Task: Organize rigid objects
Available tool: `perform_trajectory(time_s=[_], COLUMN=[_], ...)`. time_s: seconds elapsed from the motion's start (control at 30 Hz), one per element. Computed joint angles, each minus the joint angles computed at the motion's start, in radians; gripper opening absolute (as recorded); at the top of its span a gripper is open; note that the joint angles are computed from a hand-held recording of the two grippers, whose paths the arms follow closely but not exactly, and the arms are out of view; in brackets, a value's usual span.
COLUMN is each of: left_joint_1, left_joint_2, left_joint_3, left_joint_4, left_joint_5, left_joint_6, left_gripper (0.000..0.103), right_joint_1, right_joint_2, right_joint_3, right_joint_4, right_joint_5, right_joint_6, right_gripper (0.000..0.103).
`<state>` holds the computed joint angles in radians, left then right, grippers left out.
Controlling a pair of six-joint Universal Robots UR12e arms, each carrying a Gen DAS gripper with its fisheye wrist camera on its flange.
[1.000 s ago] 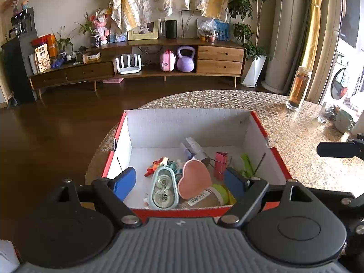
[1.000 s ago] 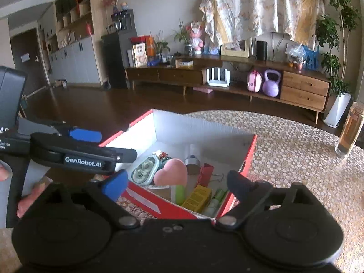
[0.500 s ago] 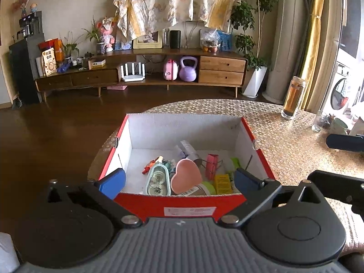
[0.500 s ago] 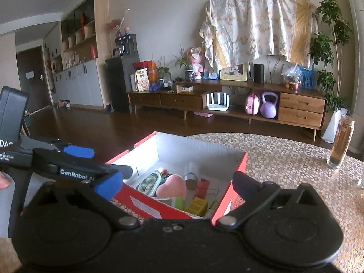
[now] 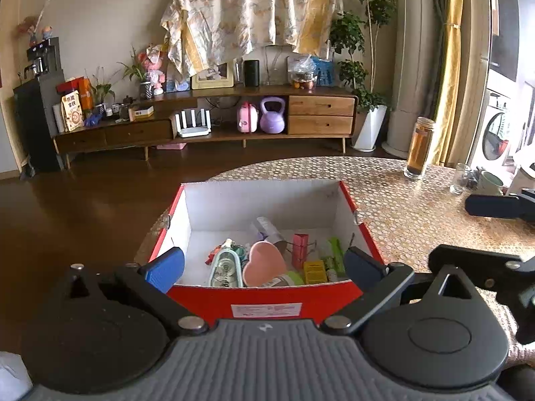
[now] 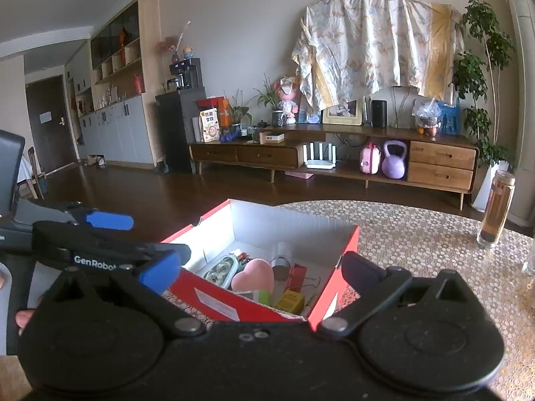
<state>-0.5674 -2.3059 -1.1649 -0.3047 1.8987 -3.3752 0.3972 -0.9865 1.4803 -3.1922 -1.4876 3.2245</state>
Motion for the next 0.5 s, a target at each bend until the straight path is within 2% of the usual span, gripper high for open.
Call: perform_trajectory(time_s=[0.37, 0.5], left_joint_1=[-0.006, 0.001], left_joint_2=[-0.006, -0.001], left_joint_3=[0.008, 0.003], left_joint_4=[-0.015, -0.022], left_joint_5=[0.02, -0.01], left_joint_6=[-0.018, -0.041], left_gripper=[0.102, 0.102], right_joint_1=[0.002, 0.002], right_joint_2=[-0.008, -0.013], right_joint_3=[0.014, 0.021], right_joint_4=[-0.009, -0.009], right_joint_5=[-0.009, -0.024], right_joint_6=[0.003, 0.006], right_gripper=[0.103, 0.103])
